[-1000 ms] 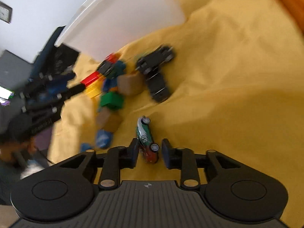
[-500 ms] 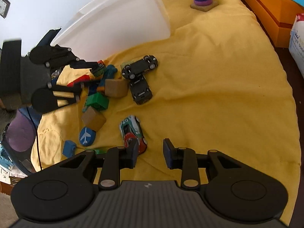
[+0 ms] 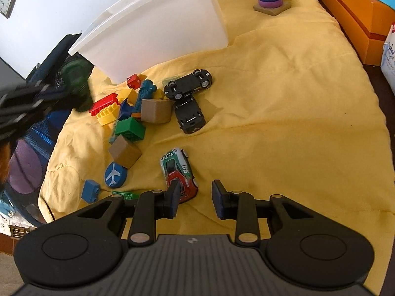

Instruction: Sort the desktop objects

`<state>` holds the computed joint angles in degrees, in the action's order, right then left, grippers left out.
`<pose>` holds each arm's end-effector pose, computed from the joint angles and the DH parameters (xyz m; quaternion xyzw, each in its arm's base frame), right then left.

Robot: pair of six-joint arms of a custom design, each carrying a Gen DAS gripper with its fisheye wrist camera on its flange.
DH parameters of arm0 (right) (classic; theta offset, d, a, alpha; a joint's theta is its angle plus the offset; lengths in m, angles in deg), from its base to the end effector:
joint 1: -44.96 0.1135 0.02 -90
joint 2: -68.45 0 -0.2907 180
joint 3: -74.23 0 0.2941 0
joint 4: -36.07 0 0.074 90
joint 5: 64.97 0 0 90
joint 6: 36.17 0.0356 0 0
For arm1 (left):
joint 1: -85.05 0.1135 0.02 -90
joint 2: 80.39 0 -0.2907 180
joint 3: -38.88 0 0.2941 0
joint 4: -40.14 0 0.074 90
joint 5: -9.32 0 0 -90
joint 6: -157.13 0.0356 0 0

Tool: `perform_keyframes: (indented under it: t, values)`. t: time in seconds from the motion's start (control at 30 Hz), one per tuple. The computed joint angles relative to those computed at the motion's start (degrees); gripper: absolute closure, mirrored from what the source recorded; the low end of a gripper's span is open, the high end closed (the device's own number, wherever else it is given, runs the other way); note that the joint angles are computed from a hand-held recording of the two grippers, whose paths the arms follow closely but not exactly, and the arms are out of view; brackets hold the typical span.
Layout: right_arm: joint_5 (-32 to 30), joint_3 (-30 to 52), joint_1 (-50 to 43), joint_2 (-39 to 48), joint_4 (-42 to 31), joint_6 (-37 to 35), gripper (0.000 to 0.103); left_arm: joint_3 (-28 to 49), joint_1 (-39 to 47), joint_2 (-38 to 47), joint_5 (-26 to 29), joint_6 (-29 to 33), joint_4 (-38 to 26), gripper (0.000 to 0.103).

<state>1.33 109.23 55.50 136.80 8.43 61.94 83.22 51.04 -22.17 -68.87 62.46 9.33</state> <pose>0.2040 0.0525 0.1288 -0.0715 0.9462 0.2359 0.2097 0.1864 -0.1346 0.2135 0.2708 0.8780 -0.2165 0.3301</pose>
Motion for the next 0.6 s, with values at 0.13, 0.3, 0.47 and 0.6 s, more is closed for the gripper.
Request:
perform_keyframes:
  t: [0.13,0.3,0.47,0.6]
  values:
    - [-0.1,0.1,0.6,0.7,0.4,-0.1,0.07,-6.2,-2.5,-6.7,1.5,-9.4,-0.8,0.085]
    - [-0.2,0.3,1.3,1.6,1.0,-0.2,0.068,-13.2,-1.7,-11.7,5.7,-17.6,-0.5,0.085]
    - [-0.1,0.6,2.0,2.3,0.9,-0.7,0.067,-18.9,2.2,-11.9,13.2,-25.0,5.5,0.085]
    - [0.0,0.5,2.3,2.5,1.2,-0.5,0.066,-22.1,4.9,-10.0,15.8,-28.7,9.4,0.085]
